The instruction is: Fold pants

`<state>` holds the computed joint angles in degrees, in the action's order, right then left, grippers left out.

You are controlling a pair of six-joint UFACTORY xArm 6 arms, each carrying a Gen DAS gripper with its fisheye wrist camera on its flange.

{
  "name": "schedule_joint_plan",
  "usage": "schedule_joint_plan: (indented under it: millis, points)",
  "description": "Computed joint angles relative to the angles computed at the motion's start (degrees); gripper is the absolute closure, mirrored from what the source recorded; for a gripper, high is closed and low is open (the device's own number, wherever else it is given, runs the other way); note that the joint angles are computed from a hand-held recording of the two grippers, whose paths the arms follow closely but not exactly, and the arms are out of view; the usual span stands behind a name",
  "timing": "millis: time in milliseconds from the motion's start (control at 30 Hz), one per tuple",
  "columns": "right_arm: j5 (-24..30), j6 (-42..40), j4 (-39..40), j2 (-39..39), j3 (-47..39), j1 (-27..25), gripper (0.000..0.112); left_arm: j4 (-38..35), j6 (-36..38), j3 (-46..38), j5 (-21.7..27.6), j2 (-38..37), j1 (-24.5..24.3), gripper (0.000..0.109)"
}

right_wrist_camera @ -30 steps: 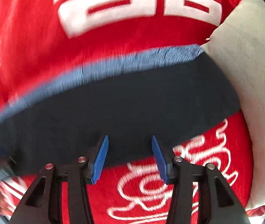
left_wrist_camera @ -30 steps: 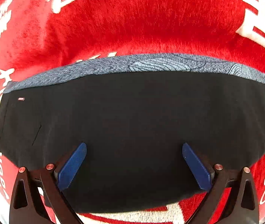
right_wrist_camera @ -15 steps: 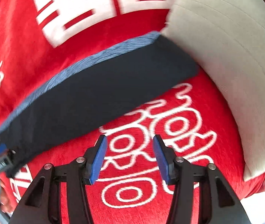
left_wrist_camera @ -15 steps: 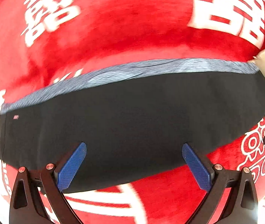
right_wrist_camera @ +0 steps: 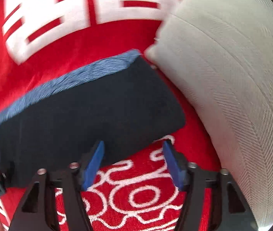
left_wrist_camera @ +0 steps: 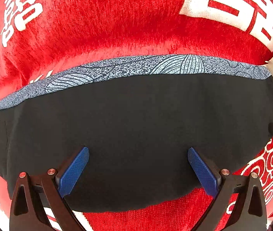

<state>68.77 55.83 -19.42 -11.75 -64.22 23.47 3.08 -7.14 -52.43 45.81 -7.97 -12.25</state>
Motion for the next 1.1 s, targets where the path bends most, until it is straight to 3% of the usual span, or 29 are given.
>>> schedule_joint_plan:
  millis: [167, 267, 400, 500, 667, 800, 867, 933, 1000, 1100]
  points:
    - [-19.2, 4.5, 18.8, -15.6, 16.1, -6.9, 0.043, 2.7, -0.6, 0.0, 0.0, -0.4, -0.7, 0.006]
    - [-30.6, 8.1, 27.3, -23.6, 26.1, -6.8, 0.043, 0.9, -1.2, -0.6, 1.3, 0.1, -0.3, 0.006]
    - [-46.8, 15.4, 31.6, -27.4, 36.4, -4.6, 0.043, 1.5, -0.8, -0.5, 0.2, 0.7, -0.3, 0.006]
    - [-54.1, 18.0, 30.7, -25.7, 38.3, -3.9, 0.043, 2.7, -0.7, -0.1, 0.0, 0.2, -0.8, 0.006]
    - [-53.2, 16.8, 28.9, -23.8, 35.6, -4.1, 0.043, 3.1, -1.6, -0.1, 0.3, 0.1, -1.1, 0.006]
    - [-50.9, 21.0, 23.0, -20.1, 32.3, -5.1, 0.043, 4.2, -2.9, -1.1, 1.6, 0.3, -2.0, 0.006]
    - [-46.7, 24.6, 18.3, -18.0, 29.1, -5.2, 0.045, 4.3, -2.9, -1.4, 1.8, 0.6, -2.3, 0.006]
    - [-39.1, 27.1, 14.9, -15.7, 24.4, -4.6, 0.048, 4.3, -2.8, -2.5, 2.4, 1.5, -2.5, 0.006]
    - [-36.2, 30.5, 11.9, -14.7, 22.5, -3.6, 0.048, 4.3, -3.0, -3.7, 3.4, 2.2, -2.7, 0.006]
    - [-41.0, 34.2, 10.2, -14.4, 24.3, -3.6, 0.046, 4.5, -2.9, -5.3, 4.0, 3.4, -2.9, 0.006]
